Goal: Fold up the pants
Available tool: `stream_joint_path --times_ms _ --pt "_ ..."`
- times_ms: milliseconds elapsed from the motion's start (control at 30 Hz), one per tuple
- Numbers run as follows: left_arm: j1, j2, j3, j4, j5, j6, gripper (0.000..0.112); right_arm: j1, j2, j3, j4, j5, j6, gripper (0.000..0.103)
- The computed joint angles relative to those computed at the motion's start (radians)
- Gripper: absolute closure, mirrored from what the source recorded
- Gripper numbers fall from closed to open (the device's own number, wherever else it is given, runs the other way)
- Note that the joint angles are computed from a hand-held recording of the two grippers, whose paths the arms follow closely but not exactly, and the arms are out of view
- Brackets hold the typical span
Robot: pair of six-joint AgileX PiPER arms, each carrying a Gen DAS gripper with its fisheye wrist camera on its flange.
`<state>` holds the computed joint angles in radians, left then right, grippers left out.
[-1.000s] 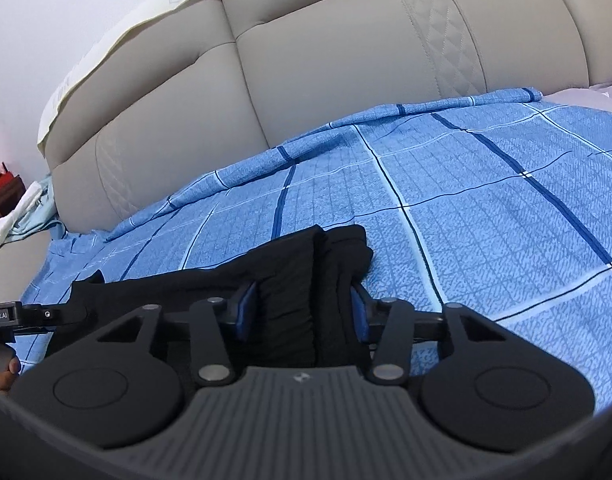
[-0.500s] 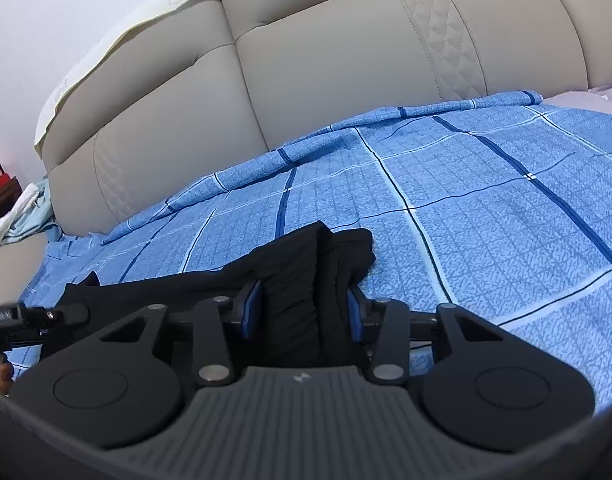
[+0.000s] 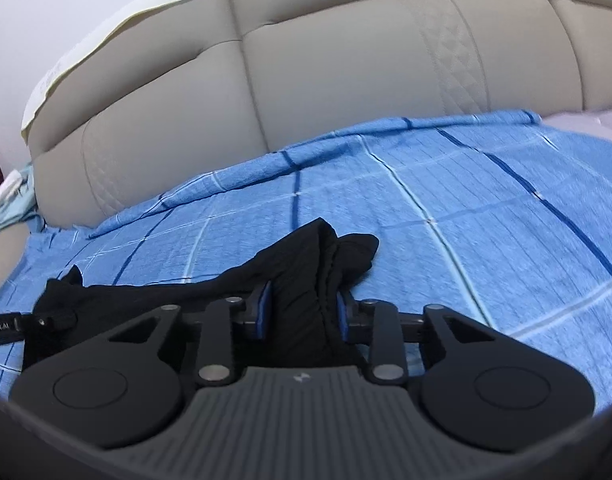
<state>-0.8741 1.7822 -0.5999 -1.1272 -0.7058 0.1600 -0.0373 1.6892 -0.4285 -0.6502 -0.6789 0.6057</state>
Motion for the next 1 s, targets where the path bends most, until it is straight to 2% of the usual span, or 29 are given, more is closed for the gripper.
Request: stream_joint_path --times_ms 133,233,400,467,567,733,800,833,900,933,1000 --pt "0.039 -0.045 0.011 -0.06 -0.019 0.09 0.098 0.115 0.019 -0.088 0.095 0.089 -0.007 0.073" --pt "0.14 -0.074 0.0 -0.071 0.003 0.182 0.098 0.186 0.079 -0.211 0.098 0.157 0.02 0.074" --pt "0.384 -0.056 -0.119 -0.125 0.127 0.425 0.098 0.306 0.222 -0.507 0.059 0.3 0.065 0.074" --pt "0.459 -0.011 -0.194 -0.168 0.155 0.529 0.098 0.34 0.28 -0.621 0.004 0.354 0.114 0.076" --pt "0.518 0.073 -0.3 -0.247 0.158 0.671 0.098 0.387 0.379 -0.801 -0.089 0.448 0.207 0.076" --pt "0.576 0.165 -0.383 -0.266 0.192 0.727 0.096 0.425 0.513 -1.003 -0.363 0.559 0.479 0.075" --pt "0.579 0.179 -0.387 -0.257 0.192 0.727 0.089 0.426 0.535 -1.023 -0.413 0.571 0.523 0.073" --pt "0.578 0.184 -0.39 -0.268 0.187 0.742 0.086 0.425 0.539 -1.024 -0.404 0.572 0.51 0.071" --pt "0.558 0.186 -0.398 -0.345 0.143 0.809 0.07 0.419 0.531 -1.006 -0.327 0.56 0.43 0.06" --pt "0.541 0.184 -0.396 -0.375 0.115 0.826 0.07 0.417 0.52 -0.992 -0.293 0.561 0.394 0.041" --pt "0.516 0.168 -0.381 -0.404 0.071 0.85 0.066 0.406 0.488 -0.953 -0.3 0.545 0.391 0.036"
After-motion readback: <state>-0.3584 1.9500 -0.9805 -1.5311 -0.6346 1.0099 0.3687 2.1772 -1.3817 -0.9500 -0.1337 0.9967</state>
